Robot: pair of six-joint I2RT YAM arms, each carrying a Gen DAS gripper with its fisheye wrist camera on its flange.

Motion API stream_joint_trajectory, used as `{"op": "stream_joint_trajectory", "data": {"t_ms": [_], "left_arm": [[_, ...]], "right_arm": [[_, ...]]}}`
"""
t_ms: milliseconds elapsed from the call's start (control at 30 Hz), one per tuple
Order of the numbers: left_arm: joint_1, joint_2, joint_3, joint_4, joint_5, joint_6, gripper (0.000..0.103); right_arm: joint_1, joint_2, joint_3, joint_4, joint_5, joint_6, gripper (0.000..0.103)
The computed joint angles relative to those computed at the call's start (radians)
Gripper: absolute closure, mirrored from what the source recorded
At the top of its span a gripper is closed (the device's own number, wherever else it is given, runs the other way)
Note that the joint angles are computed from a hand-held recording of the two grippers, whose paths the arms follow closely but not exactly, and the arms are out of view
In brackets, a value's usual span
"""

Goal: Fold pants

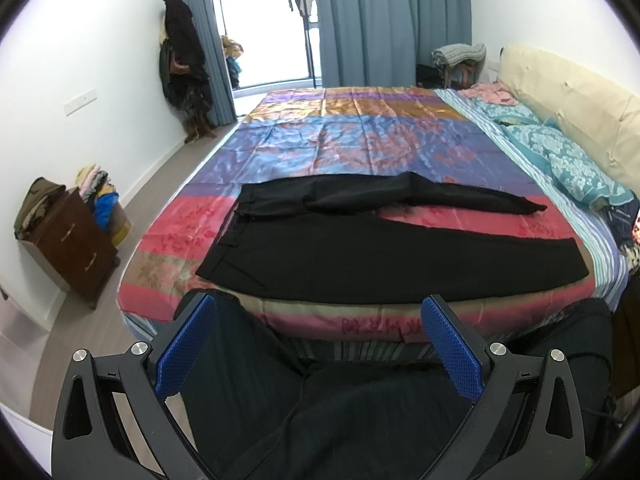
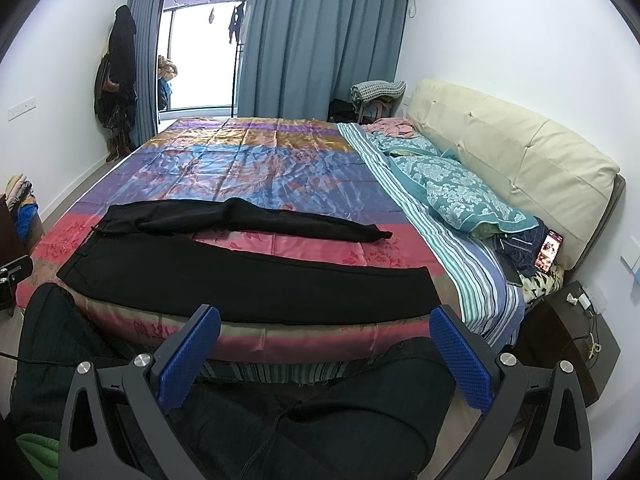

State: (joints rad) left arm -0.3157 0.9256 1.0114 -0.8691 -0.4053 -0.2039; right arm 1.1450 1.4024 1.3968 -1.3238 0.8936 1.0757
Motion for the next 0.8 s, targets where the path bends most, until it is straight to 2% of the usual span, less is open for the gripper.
{"op": "stream_joint_trajectory", "data": {"t_ms": [333, 500, 567, 700, 800], "left_arm": [[-0.012, -0.007, -0.014, 0.021, -0.03, 0.015, 0.001], [0.005, -0.014, -0.02, 0.011, 0.002, 0.005, 0.001], [0.02, -0.011, -0.016, -0.008, 0.043, -0.018, 0.001], [0.018, -0.022, -0.029, 0.006, 0.027, -0.006, 0.001], [0.025, -0.008, -0.012, -0.019, 0.05, -0.018, 0.001]], "right_arm": [[0.0, 0.001, -0.012, 0.013, -0.007, 0.0, 0.0], [-0.002, -0.001, -0.016, 0.018, -0.011, -0.003, 0.0], [-0.007, -0.001, -0.02, 0.027, -0.017, -0.008, 0.0], [-0.009, 0.002, -0.019, 0.029, -0.022, -0.008, 0.0], [-0.011, 0.0, -0.022, 0.035, -0.022, -0.012, 0.0]]}}
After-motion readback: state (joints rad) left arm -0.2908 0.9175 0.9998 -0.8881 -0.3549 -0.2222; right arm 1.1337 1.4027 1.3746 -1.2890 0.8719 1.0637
